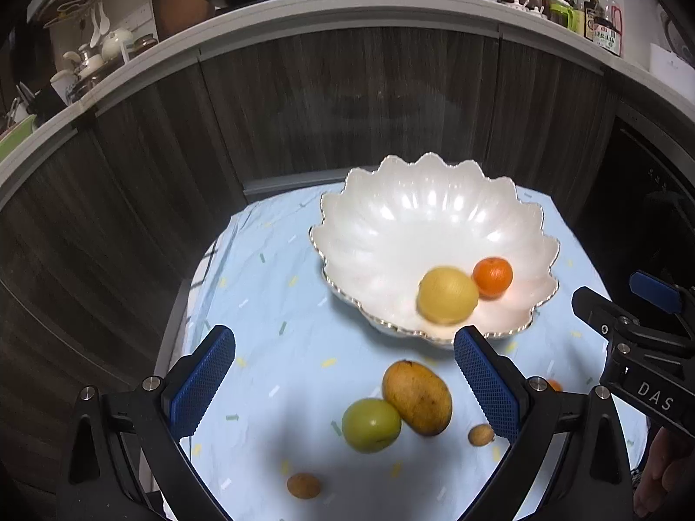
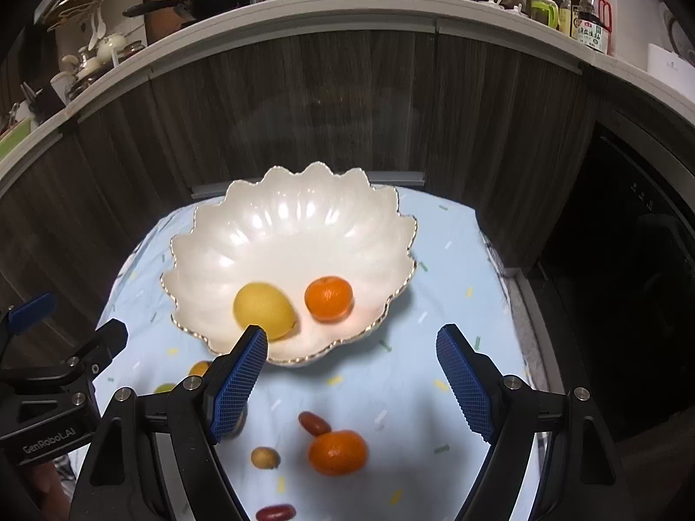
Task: Organize fruits
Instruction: 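Move the left tool to the green apple while the right tool approaches the other mandarin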
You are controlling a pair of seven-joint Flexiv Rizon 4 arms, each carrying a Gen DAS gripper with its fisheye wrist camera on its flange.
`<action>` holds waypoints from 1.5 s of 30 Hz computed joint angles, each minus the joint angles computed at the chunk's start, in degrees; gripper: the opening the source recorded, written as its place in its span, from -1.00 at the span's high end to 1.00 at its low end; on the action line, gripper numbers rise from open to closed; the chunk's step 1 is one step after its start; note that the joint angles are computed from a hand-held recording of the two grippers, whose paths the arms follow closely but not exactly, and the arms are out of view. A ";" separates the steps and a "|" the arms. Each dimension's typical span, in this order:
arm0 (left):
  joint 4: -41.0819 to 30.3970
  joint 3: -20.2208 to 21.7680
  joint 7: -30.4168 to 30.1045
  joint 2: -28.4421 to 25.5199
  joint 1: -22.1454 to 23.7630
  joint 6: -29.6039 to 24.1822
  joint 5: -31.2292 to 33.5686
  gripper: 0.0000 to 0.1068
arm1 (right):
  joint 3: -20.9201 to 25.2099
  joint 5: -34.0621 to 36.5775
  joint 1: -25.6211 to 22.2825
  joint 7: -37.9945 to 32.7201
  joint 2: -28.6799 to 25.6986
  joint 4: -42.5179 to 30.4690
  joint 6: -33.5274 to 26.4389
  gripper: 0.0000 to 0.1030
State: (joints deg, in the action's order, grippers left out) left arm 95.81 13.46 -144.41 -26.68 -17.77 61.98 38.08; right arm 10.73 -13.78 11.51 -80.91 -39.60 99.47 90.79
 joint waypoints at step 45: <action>5.82 2.87 -1.97 -5.82 -2.88 6.55 0.48 -0.91 | -3.08 -1.28 2.39 0.58 -2.53 6.42 -0.05 -0.57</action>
State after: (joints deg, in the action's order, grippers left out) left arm 101.63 16.34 -146.39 -32.50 -20.64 68.53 38.56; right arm 7.66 -15.05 13.90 -80.33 -42.13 105.89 90.74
